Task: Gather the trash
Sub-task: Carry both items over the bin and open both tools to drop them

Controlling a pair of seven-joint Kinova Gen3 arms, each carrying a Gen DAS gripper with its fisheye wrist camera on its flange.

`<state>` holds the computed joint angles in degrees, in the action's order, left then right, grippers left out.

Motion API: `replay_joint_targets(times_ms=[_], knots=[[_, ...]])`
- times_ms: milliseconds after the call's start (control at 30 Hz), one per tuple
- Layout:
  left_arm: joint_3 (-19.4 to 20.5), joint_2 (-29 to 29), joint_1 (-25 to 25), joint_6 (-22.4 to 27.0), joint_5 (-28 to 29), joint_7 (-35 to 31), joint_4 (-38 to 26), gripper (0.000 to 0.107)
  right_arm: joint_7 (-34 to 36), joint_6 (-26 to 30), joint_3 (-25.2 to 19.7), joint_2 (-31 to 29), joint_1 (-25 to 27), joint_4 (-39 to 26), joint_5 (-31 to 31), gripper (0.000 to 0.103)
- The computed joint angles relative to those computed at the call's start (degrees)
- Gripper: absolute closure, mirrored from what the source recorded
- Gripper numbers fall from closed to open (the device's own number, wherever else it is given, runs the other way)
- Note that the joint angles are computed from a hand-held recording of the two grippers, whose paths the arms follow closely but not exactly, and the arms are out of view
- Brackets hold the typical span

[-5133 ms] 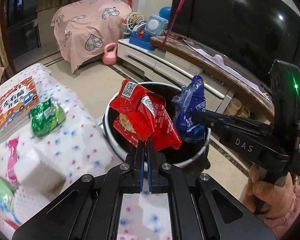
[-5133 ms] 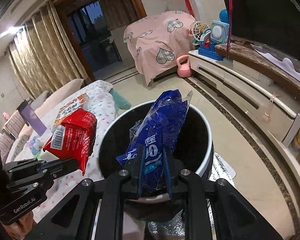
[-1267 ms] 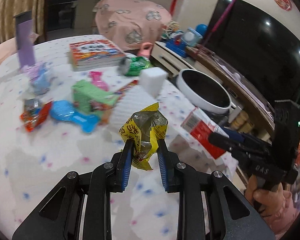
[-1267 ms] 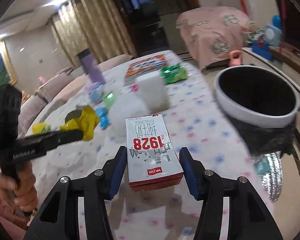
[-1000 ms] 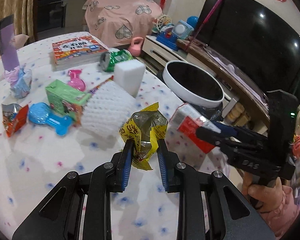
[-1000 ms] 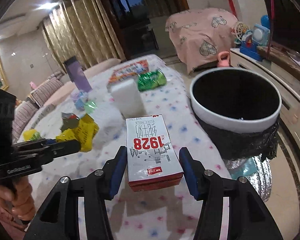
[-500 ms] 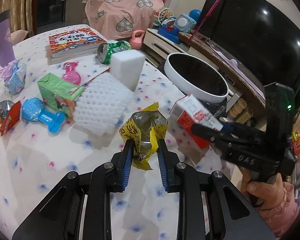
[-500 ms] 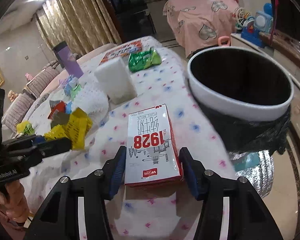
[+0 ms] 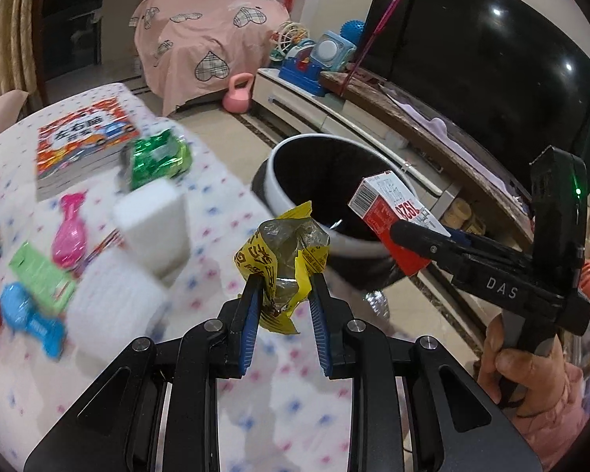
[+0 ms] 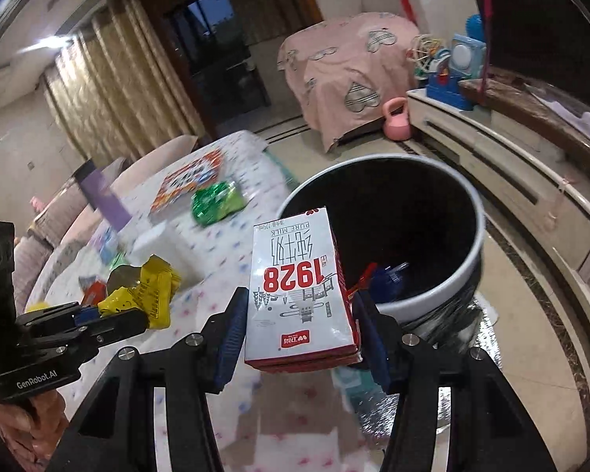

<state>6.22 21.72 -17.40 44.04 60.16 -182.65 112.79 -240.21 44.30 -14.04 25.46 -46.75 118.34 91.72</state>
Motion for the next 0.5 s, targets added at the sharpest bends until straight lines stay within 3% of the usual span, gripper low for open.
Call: replay_joint_targets(times_ms=[500], knots=[[5.23, 2.81, 8.92, -9.18, -6.14, 12.6, -6.73, 0.084, 4.82, -4.33, 1.89, -2.19, 6.4, 0.68, -0.83, 0.049]])
